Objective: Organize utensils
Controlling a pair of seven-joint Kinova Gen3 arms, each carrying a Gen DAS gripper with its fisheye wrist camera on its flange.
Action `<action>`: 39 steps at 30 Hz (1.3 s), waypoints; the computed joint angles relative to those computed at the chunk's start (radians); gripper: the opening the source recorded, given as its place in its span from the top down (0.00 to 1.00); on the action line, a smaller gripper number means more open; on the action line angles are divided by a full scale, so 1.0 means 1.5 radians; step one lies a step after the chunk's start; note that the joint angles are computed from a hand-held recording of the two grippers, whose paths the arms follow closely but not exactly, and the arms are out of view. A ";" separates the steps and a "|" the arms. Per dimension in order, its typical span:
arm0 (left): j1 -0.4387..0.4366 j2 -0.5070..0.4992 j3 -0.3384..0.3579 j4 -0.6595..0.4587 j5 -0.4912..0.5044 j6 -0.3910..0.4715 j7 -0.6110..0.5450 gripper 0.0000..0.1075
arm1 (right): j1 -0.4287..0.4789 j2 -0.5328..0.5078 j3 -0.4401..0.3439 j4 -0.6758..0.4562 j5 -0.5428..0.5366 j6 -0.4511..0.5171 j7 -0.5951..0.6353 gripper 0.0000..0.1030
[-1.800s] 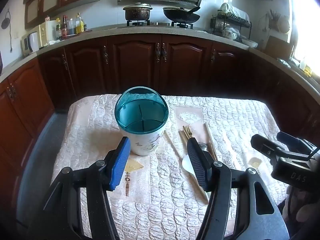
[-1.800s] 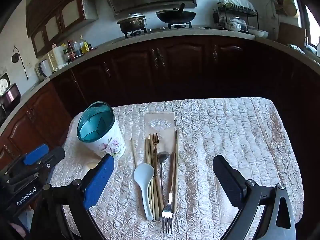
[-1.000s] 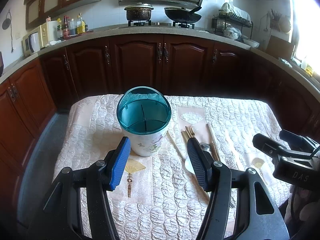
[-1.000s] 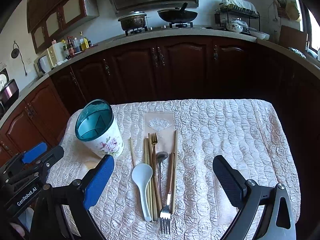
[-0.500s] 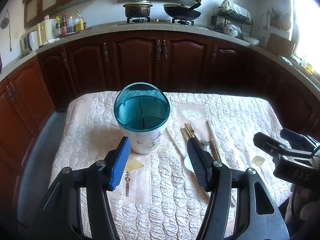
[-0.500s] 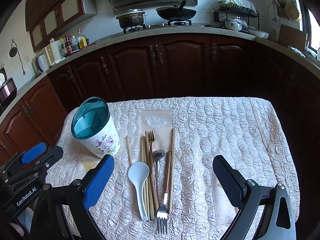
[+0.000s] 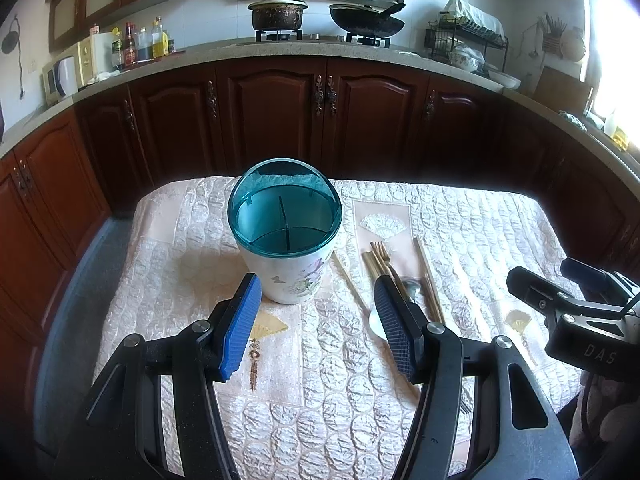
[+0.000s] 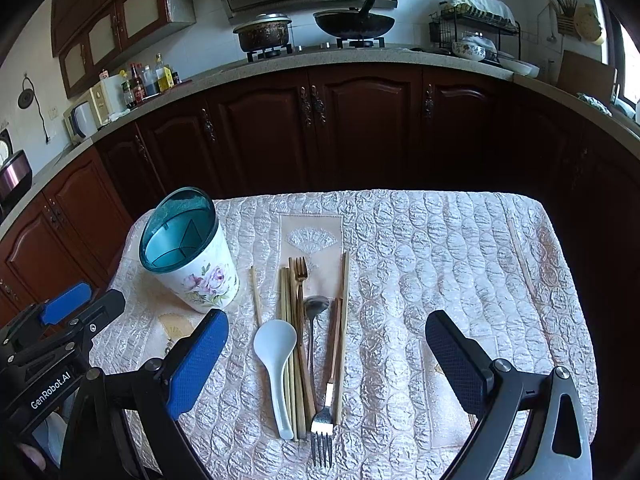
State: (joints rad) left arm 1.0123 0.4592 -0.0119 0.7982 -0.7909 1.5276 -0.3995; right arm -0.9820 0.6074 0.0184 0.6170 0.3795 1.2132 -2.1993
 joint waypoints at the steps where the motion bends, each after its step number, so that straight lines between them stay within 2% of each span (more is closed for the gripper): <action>1: 0.000 0.000 0.000 0.001 -0.001 0.000 0.000 0.45 | 0.000 0.001 0.000 -0.003 -0.001 0.002 0.001 0.04; 8: -0.002 -0.001 0.000 0.007 0.001 -0.001 0.010 0.45 | 0.005 0.006 -0.004 -0.013 -0.010 0.015 0.012 0.04; 29: -0.012 0.000 0.003 0.004 0.022 -0.006 0.005 0.45 | 0.003 -0.008 -0.001 0.034 0.008 -0.026 0.007 0.04; 34: -0.032 -0.018 0.015 0.037 0.050 -0.042 0.024 0.45 | 0.023 -0.016 -0.011 0.060 -0.001 -0.047 0.016 0.04; 39: -0.076 -0.042 0.038 0.093 0.108 -0.113 0.046 0.45 | 0.062 -0.013 -0.033 0.082 -0.040 -0.070 0.051 0.06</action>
State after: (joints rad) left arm 0.8985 0.3962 0.0453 0.9374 -0.6288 1.3574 -0.3306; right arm -0.8882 0.5878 -0.0316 0.7401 0.3190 1.1090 -2.1227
